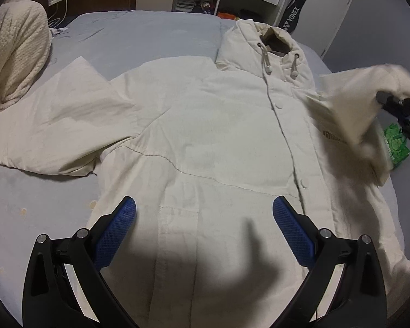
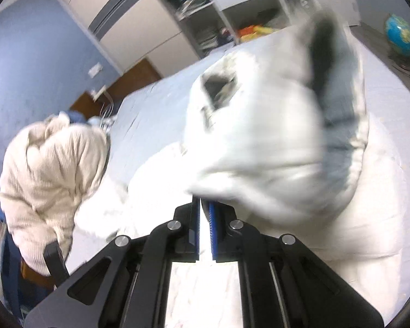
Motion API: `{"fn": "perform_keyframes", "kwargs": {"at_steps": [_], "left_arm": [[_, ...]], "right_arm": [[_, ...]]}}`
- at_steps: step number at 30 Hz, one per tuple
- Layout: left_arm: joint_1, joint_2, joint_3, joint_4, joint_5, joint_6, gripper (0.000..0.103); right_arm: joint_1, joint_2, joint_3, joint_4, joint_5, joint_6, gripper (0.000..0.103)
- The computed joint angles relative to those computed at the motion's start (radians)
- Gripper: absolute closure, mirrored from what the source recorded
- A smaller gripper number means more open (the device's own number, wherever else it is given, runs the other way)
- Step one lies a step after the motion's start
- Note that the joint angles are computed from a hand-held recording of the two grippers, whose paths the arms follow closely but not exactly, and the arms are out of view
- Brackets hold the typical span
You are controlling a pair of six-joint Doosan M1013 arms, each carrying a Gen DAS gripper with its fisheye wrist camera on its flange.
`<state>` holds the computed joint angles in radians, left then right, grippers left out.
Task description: Fold large clothes
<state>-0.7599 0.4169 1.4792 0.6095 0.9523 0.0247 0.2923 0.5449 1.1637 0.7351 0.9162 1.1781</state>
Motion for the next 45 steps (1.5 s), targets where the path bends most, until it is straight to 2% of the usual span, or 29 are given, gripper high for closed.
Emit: {"fn": "perform_keyframes", "kwargs": {"at_steps": [2,5,7,13,26,32,36,41,45], "left_arm": [[0.001,0.001,0.000,-0.001,0.006,-0.004,0.006],[0.003,0.005,-0.003,-0.009,0.013,0.002,0.006],[0.004,0.008,-0.006,-0.015,0.014,0.013,0.006],[0.001,0.022,-0.021,-0.025,0.026,0.058,0.006],[-0.016,0.059,-0.066,-0.025,0.061,0.169,0.006],[-0.038,0.082,-0.098,-0.004,0.063,0.243,0.006],[-0.040,0.102,-0.136,-0.041,0.040,0.328,0.006],[-0.032,0.154,-0.235,-0.083,0.051,0.403,0.006],[-0.035,0.239,-0.389,-0.045,0.116,0.529,0.006]], "right_arm": [[0.020,0.008,-0.007,-0.032,0.021,0.001,0.099],[0.022,0.006,0.010,-0.049,0.039,-0.067,0.099],[0.056,-0.007,0.024,-0.095,0.023,-0.076,0.099],[0.064,-0.040,0.108,-0.060,-0.027,-0.124,0.099],[-0.073,-0.095,0.248,-0.092,-0.112,0.026,0.098],[-0.129,-0.102,0.319,0.039,-0.172,0.041,0.098],[-0.146,-0.098,0.349,0.097,-0.185,0.066,0.098],[-0.161,-0.097,0.363,0.190,-0.207,0.032,0.098],[-0.170,-0.088,0.365,0.223,-0.200,0.054,0.098]]}}
